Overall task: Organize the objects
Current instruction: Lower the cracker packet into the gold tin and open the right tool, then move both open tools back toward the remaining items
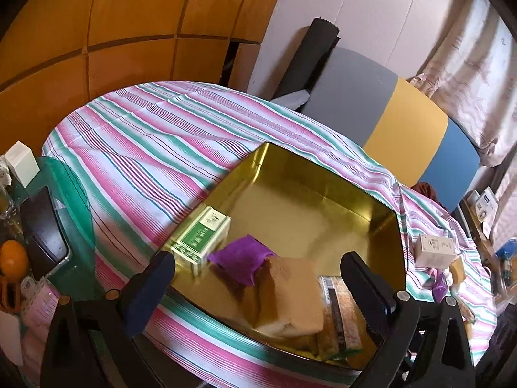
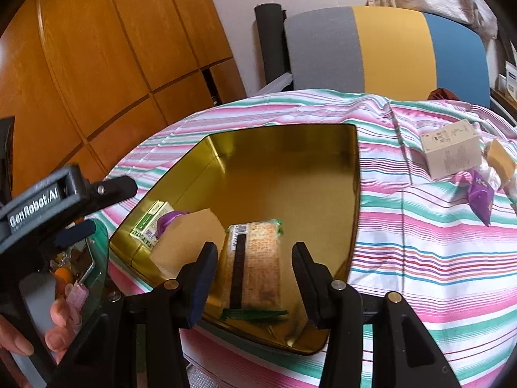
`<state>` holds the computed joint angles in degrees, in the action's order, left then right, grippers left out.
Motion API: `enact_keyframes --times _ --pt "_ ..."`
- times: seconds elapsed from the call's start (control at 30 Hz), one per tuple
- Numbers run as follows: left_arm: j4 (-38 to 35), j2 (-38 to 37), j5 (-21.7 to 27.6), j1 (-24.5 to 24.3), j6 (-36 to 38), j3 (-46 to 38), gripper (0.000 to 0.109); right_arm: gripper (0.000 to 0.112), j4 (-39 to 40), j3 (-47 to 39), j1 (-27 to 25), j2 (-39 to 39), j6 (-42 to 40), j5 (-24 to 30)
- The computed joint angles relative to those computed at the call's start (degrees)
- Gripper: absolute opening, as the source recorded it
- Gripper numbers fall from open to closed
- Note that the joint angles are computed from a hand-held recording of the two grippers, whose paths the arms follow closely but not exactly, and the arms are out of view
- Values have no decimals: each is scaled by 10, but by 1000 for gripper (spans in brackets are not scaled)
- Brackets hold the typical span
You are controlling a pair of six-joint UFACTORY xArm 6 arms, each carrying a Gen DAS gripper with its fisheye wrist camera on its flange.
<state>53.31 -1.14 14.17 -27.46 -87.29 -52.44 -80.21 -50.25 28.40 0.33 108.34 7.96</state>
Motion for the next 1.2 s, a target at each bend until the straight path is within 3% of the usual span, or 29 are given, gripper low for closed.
enact_keyframes --times 0.2,0.43,0.77,1.0,1.2 --pt "-23 12 -11 -18 39 -6 103 48 -78 23 -9 -33 94 17" --pt "-78 29 -34 -40 119 -12 103 49 -92 65 -29 -71 130 34" --pt "-135 46 -88 -80 222 -13 103 49 -55 164 -84 -157 112 56" --pt "-313 64 -100 -145 417 -10 103 56 -4 254 -124 -239 55 89" --pt "-394 82 -87 -186 507 -23 103 59 62 351 -185 -351 -17 133"
